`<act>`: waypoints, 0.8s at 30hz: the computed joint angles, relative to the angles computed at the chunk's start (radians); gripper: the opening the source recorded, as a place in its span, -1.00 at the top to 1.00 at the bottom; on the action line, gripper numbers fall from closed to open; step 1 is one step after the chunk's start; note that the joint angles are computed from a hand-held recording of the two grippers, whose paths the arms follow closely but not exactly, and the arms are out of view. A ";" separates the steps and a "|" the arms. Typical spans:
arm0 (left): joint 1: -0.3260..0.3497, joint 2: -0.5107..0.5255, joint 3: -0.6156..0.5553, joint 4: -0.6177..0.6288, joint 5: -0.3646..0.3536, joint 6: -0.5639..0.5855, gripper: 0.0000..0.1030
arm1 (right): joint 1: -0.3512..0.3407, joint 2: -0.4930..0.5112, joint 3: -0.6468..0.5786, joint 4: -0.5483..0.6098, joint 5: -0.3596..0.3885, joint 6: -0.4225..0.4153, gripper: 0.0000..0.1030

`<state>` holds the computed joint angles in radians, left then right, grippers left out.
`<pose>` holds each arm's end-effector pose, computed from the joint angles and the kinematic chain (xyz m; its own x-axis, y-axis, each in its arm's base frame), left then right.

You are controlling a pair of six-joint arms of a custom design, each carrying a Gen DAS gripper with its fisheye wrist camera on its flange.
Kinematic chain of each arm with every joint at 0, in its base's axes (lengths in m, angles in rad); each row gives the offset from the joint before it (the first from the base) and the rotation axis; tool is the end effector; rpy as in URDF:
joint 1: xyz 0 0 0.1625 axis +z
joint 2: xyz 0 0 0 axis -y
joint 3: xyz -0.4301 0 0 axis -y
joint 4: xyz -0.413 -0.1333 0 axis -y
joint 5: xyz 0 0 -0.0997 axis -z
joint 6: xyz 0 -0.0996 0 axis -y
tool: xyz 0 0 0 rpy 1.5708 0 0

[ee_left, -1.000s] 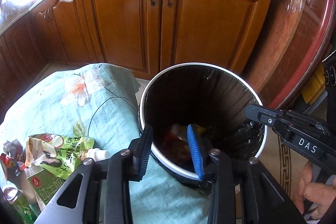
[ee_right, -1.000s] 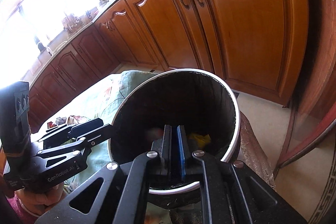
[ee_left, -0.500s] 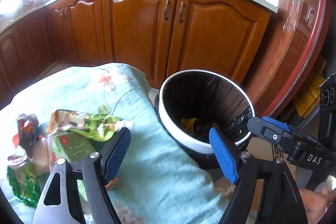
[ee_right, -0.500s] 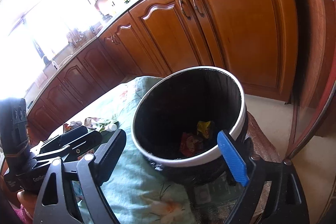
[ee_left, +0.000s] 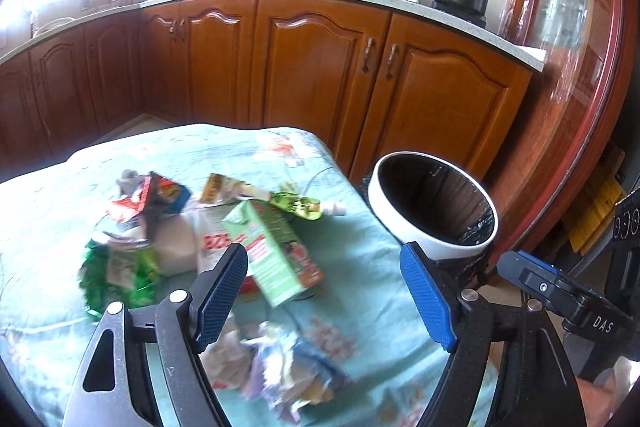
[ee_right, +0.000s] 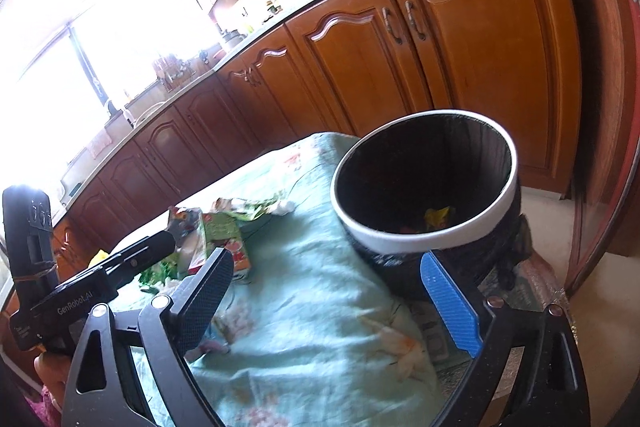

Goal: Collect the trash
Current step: 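Move both open tools back over the trash on the table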

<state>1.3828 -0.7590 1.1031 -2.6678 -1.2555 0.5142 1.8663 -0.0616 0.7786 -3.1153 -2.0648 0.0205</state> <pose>0.0046 -0.8542 0.3182 -0.7806 0.3259 -0.5333 0.5976 0.6392 -0.4840 0.3365 -0.8097 -0.0684 -0.9478 0.0908 0.3057 -0.1777 0.6457 -0.7427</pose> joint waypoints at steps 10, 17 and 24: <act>0.041 -0.101 0.082 -0.004 0.018 -0.050 -0.52 | 0.032 0.052 -0.039 0.049 0.035 0.013 -0.86; 0.060 -0.129 0.090 0.034 0.033 -0.079 -0.52 | 0.044 0.092 -0.084 0.100 0.084 0.015 -0.86; 0.082 -0.110 0.021 0.136 0.008 -0.099 -0.51 | 0.039 0.147 -0.177 0.181 0.166 0.004 -0.84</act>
